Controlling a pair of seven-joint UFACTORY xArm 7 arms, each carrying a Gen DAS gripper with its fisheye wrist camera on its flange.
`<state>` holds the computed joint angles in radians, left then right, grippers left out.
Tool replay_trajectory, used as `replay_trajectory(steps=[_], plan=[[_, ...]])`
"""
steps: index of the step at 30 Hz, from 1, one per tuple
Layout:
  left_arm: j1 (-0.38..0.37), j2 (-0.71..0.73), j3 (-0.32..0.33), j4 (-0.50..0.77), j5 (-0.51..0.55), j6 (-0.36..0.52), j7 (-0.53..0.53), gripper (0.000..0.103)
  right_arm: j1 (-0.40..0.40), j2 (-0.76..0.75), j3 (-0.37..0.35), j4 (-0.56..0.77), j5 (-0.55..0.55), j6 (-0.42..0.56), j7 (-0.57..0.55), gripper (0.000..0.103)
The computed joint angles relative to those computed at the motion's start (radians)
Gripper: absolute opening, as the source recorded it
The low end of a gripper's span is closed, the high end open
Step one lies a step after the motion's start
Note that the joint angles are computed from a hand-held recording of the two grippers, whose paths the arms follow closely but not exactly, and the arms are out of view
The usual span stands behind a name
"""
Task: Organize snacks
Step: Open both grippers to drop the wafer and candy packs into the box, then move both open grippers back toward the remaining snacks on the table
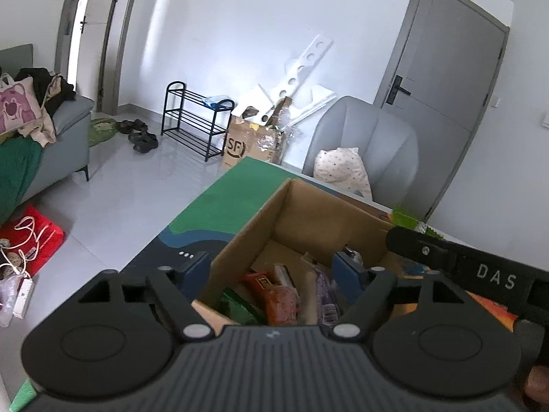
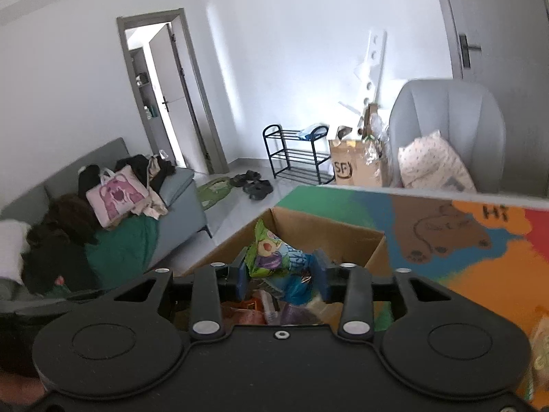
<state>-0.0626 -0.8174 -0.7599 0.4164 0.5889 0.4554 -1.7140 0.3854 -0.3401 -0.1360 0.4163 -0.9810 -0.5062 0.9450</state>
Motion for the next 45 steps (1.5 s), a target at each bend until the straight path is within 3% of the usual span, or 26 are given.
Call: replay_trajectory(steps=[6,18,26,34,41,45], plan=[[0.009,0.023,-0.032,0.037,0.008,0.042,-0.018,0.087,-0.023,-0.054,-0.022,-0.049,-0.022,-0.005,-0.013,0.055],[0.046,0.117,-0.112,0.139,0.086,0.072,-0.07,0.092,-0.061,-0.166,-0.222,-0.114,-0.228,0.031,0.091,0.057],[0.092,0.235,-0.191,0.242,0.187,0.071,-0.124,0.092,-0.22,-0.176,-0.253,-0.142,-0.373,-0.023,0.166,0.058],[0.178,0.418,-0.323,0.381,0.376,0.114,-0.229,0.092,-0.395,-0.158,-0.275,-0.153,-0.502,-0.098,0.216,0.063],[0.24,0.654,-0.459,0.501,0.589,0.241,-0.32,0.092,-0.539,-0.1,-0.275,-0.155,-0.55,-0.164,0.198,0.067],[0.217,0.826,-0.487,0.552,0.72,0.337,-0.366,0.092,-0.605,-0.05,-0.258,-0.152,-0.549,-0.192,0.175,0.067]])
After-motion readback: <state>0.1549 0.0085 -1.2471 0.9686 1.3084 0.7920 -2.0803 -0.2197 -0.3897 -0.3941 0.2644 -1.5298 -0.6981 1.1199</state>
